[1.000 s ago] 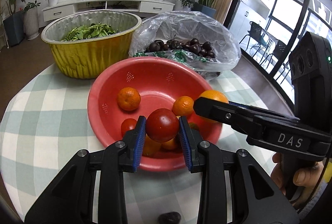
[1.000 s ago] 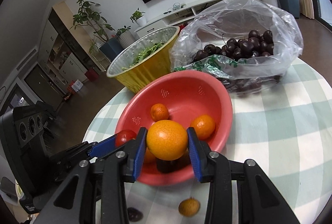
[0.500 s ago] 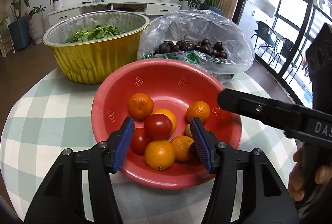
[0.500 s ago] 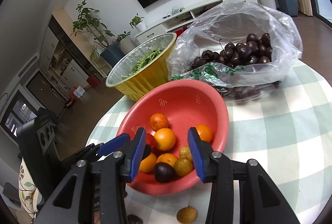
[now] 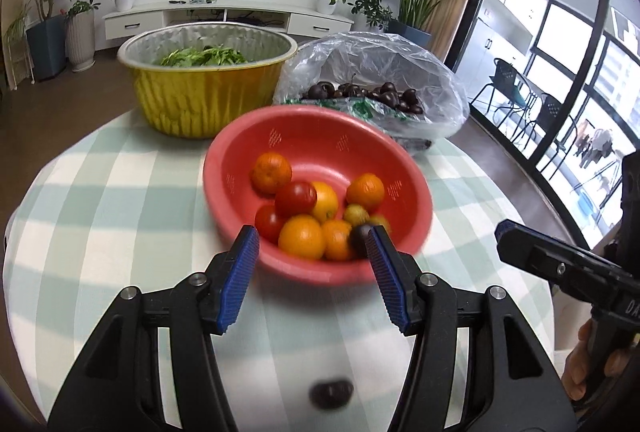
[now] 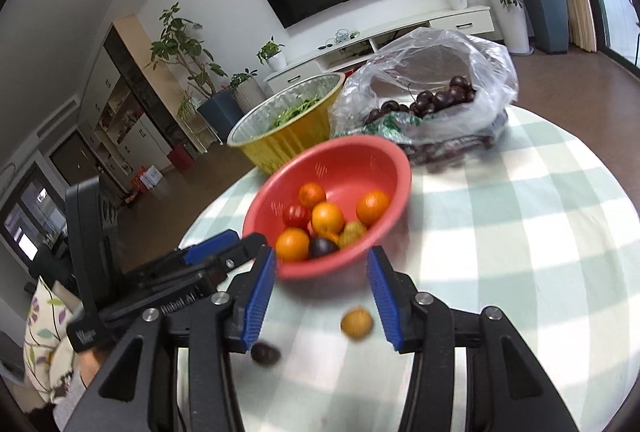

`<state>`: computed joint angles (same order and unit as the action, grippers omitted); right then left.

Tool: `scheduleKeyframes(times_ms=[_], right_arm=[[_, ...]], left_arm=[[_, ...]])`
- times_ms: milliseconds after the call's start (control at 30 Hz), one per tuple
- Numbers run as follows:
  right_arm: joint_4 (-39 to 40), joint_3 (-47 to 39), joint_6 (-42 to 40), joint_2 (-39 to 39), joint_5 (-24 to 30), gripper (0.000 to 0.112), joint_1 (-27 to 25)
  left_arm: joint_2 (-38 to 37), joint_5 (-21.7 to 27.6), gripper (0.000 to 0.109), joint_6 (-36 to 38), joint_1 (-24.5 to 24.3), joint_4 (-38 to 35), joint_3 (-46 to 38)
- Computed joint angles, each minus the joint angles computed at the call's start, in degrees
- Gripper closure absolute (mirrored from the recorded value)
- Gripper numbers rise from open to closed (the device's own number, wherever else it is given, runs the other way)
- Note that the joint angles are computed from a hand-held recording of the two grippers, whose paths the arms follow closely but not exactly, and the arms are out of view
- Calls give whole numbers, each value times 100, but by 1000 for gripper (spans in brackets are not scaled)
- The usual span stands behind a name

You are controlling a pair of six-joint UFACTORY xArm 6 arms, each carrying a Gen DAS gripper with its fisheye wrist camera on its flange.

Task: Organize fruits
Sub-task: 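Move the left tool toward a dark plum while the right tool approaches red grape tomatoes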

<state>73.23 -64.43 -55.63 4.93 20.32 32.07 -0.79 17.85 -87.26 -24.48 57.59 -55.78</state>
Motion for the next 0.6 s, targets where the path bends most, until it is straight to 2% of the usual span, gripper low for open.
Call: scheduleKeyframes(times_ms=[267, 467, 600], right_arm=[[85, 1549, -468, -1144, -494, 62, 303], [-926, 2729, 165, -1881, -661, 62, 633], [-1571, 3105, 614, -2013, -697, 62, 780]], left_arm=[[-856, 343, 54, -903, -611, 449, 928], [-1253, 710, 54, -1420, -1129, 627, 1363], [-1352, 812, 54, -1622, -1345, 667, 1511]])
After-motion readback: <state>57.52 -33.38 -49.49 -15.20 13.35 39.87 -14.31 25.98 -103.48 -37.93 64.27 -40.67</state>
